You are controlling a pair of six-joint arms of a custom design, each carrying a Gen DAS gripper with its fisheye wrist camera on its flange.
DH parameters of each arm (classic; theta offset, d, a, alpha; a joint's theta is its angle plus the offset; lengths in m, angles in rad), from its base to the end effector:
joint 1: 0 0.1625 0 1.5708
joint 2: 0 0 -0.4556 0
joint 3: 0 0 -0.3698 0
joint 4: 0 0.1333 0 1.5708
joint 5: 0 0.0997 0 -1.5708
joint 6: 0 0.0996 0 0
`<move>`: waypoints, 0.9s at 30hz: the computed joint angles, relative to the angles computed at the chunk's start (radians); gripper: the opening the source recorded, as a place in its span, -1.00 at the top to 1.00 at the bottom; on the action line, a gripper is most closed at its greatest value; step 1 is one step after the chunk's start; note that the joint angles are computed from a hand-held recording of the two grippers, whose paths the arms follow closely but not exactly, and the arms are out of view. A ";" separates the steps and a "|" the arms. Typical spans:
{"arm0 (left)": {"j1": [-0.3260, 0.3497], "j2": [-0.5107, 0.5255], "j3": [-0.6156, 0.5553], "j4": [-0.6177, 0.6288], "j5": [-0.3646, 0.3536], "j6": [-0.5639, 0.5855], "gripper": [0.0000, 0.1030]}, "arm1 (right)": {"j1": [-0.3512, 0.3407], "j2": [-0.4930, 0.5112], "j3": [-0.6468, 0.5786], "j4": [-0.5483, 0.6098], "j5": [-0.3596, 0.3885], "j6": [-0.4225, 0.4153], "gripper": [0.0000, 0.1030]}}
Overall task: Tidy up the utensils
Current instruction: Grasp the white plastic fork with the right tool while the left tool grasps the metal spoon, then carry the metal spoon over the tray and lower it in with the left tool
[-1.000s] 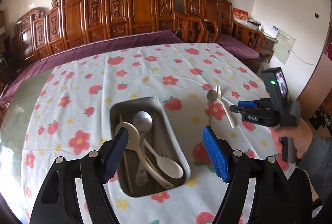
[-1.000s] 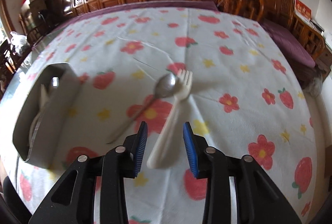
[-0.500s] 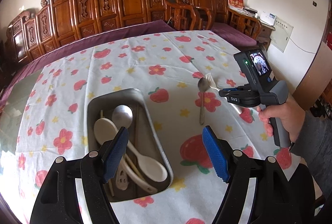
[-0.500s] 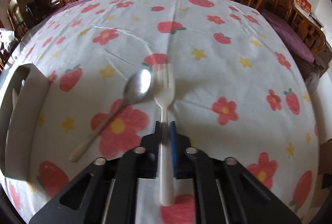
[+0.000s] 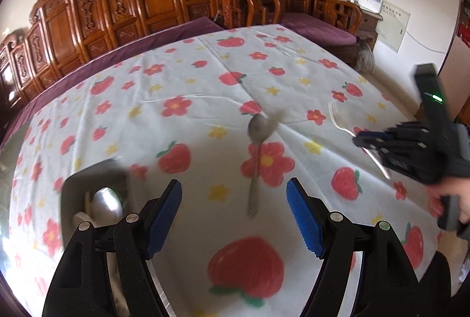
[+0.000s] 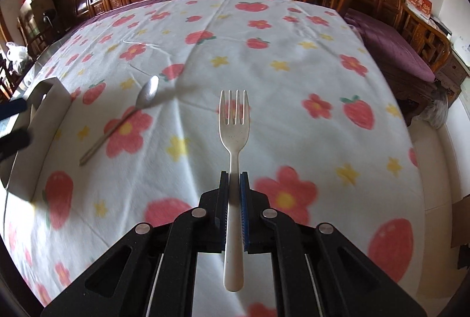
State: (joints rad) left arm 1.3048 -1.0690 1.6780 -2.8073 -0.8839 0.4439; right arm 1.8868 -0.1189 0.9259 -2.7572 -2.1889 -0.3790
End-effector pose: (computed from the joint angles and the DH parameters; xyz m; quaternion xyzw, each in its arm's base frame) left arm 0.0191 -0.6772 0.3466 0.2138 0.8759 -0.2610 0.3448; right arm 0.3300 -0.7662 -0.0890 0.2647 -0.8991 0.1701 0.3042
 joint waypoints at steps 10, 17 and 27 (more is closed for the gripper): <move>0.029 0.192 -0.227 0.129 0.005 -0.059 -0.15 | -0.033 -0.084 0.159 -0.091 0.053 -0.036 0.83; 0.045 0.277 -0.348 0.215 0.004 -0.114 -0.12 | -0.040 -0.101 0.196 -0.106 0.082 -0.048 0.83; 0.047 0.317 -0.389 0.226 0.017 -0.121 0.14 | -0.041 -0.108 0.198 -0.104 0.117 -0.043 0.83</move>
State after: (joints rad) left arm 1.3517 -0.7518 1.2890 -2.5809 -0.8669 0.3232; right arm 1.8458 -0.2271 1.1240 -2.8616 -2.0714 -0.4221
